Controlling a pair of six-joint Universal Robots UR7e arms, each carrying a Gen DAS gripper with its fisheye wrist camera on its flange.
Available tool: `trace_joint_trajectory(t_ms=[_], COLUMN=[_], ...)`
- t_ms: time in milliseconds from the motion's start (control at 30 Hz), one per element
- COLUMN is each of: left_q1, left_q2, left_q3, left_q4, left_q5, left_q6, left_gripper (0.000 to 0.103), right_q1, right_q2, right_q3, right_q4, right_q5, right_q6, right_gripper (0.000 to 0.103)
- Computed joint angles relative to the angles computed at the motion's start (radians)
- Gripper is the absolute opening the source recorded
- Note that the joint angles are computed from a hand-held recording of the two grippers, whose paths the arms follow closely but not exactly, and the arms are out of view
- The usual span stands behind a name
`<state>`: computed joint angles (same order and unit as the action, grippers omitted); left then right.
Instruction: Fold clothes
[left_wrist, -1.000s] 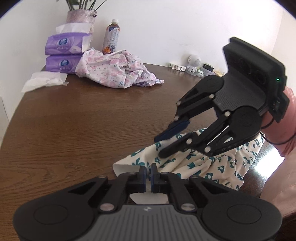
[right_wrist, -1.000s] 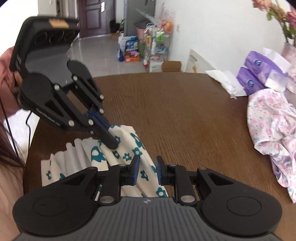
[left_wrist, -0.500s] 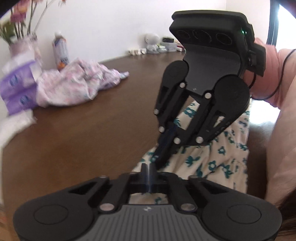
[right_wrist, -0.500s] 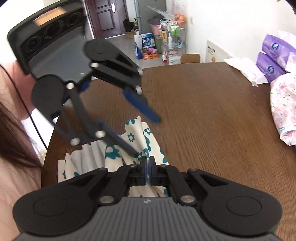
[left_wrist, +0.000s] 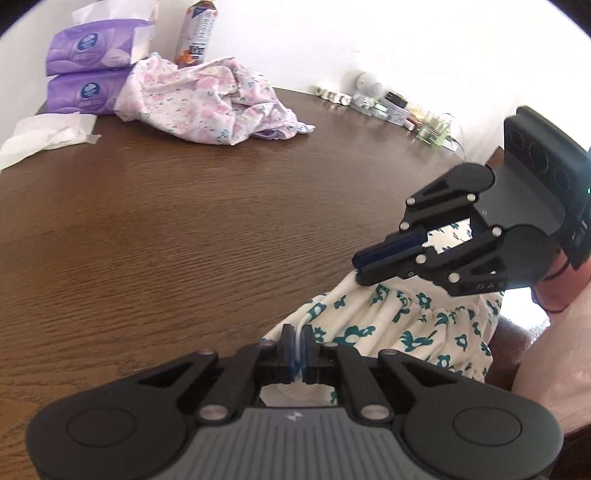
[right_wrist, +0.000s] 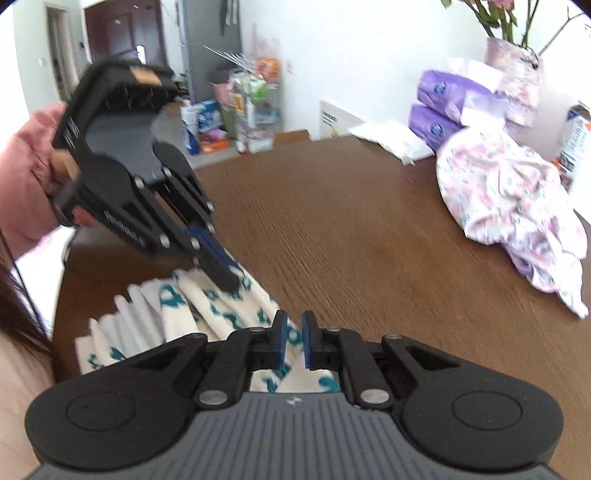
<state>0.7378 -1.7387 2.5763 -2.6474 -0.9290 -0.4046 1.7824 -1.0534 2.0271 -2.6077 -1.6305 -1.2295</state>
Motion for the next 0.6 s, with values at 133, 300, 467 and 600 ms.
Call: trace_joint_trajectory(t_ms=[133, 300, 467, 600], left_q1=[-0.106, -0.185, -0.099, -0.096], left_q2=[-0.075, -0.006, 0.178, 0.196], left_q3=[0.043, 0.097, 0.037, 0.044], left_q4=[0.079, -0.153, -0.197, -0.204], left_q5=[0.139, 0.228, 0.188, 0.200], left_q6=[-0.128, -0.027, 0.034, -0.010], left_gripper=[0.012, 0.014, 0.008, 0.008], right_q1=[0.005, 0.008, 0.011, 0.005], right_q2=[0.045, 0.066, 0.075, 0.054], right_q3=[0.004, 0.010, 0.049, 0.075], right_q4=[-0.073, -0.113, -0.202, -0.243], right_q5=[-0.034, -0.042, -0.053, -0.037], right_q6=[0.071, 0.058, -0.012, -0.004], right_gripper=[0.004, 0.003, 0.003, 0.004])
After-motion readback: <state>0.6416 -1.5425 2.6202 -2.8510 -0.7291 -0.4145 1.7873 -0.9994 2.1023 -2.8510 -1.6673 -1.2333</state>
